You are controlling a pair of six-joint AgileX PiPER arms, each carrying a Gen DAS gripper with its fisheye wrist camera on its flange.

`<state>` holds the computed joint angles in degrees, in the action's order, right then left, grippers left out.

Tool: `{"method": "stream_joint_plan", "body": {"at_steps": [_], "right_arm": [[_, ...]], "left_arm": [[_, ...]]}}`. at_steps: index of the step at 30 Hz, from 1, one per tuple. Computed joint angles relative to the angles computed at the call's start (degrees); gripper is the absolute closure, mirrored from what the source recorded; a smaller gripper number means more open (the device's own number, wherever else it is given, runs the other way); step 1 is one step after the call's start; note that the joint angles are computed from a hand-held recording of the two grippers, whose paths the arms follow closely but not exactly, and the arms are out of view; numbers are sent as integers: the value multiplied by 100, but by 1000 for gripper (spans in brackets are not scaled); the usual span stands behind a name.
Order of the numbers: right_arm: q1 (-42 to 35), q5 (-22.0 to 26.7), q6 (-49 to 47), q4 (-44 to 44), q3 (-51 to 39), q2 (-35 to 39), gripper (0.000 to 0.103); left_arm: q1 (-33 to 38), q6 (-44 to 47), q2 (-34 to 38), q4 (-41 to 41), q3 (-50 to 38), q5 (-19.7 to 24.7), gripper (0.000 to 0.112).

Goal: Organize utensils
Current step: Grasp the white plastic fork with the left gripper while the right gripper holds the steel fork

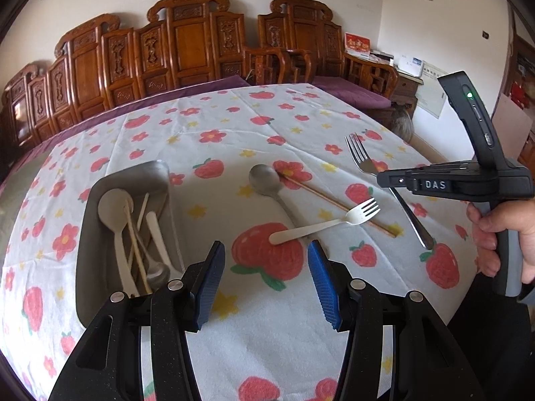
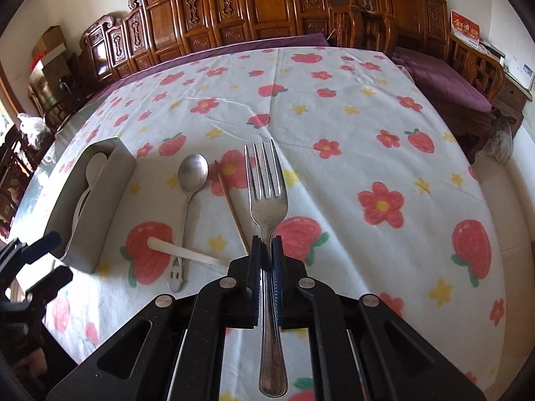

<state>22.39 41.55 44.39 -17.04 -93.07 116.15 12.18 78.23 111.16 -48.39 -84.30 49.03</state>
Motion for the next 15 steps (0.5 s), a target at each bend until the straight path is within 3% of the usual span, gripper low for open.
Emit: {"method": "stream_joint_plan", "body": {"at_steps": [9, 15], "right_arm": [[-593, -748, -591, 262, 1336, -627, 95], [-964, -1190, -1213, 778, 1722, -678, 95]], "left_arm": [[-897, -503, 426, 941, -287, -389, 63], [-1473, -922, 783, 1698, -771, -337, 63]]}}
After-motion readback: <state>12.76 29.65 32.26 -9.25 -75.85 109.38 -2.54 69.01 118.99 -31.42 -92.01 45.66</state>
